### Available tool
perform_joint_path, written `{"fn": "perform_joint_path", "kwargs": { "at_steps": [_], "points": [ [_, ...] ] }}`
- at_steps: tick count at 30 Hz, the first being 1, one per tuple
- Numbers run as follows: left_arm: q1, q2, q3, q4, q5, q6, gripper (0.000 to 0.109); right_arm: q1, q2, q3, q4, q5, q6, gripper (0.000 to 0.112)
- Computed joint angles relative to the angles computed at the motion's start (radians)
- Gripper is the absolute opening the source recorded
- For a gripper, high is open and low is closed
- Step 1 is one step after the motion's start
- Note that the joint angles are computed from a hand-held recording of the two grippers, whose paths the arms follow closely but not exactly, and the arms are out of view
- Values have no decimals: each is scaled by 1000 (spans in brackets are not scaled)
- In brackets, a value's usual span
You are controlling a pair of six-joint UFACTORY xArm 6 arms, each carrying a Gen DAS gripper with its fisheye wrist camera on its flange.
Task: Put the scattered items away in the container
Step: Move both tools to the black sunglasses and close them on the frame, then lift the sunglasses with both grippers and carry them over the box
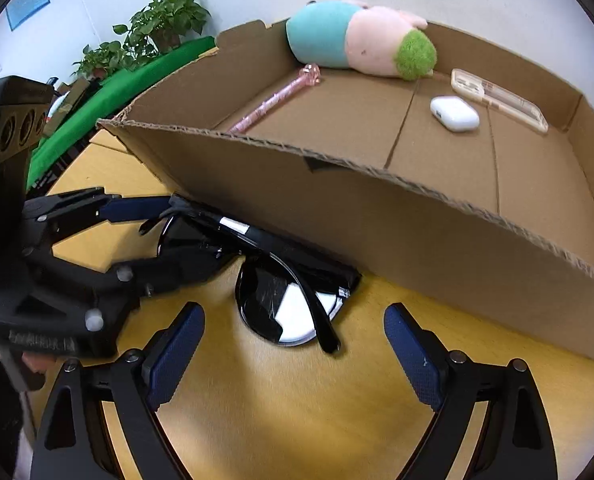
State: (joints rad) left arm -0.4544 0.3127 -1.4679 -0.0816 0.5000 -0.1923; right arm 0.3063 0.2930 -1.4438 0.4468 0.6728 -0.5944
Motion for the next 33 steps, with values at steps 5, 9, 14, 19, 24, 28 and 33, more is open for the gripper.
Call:
{"fn": "perform_joint_path", "kwargs": {
  "at_steps": [5,9,14,19,24,28,33],
  "points": [
    [0,26,-35,49,22,-20,71,13,-6,30,-24,-84,5,86],
    [-9,34,-54,133,53,-68,67,31,-33,78,-77,-135,0,71],
    [-15,14,-30,162,54,-105,65,31,-52,104,-69,-141,1,71],
    [-29,-26,13,161,48,-143,65,19,-97,148,-23,-118,-15,69],
    [-56,-85,37,258,41,-252,64,15,-187,224,19,-154,-68,68],
    [-74,-112,0,325,56,-319,65,11,-265,260,48,-193,-95,67],
    [-93,-57,-175,400,121,-325,65,-9,-298,218,80,-215,-131,63]
  ]
}}
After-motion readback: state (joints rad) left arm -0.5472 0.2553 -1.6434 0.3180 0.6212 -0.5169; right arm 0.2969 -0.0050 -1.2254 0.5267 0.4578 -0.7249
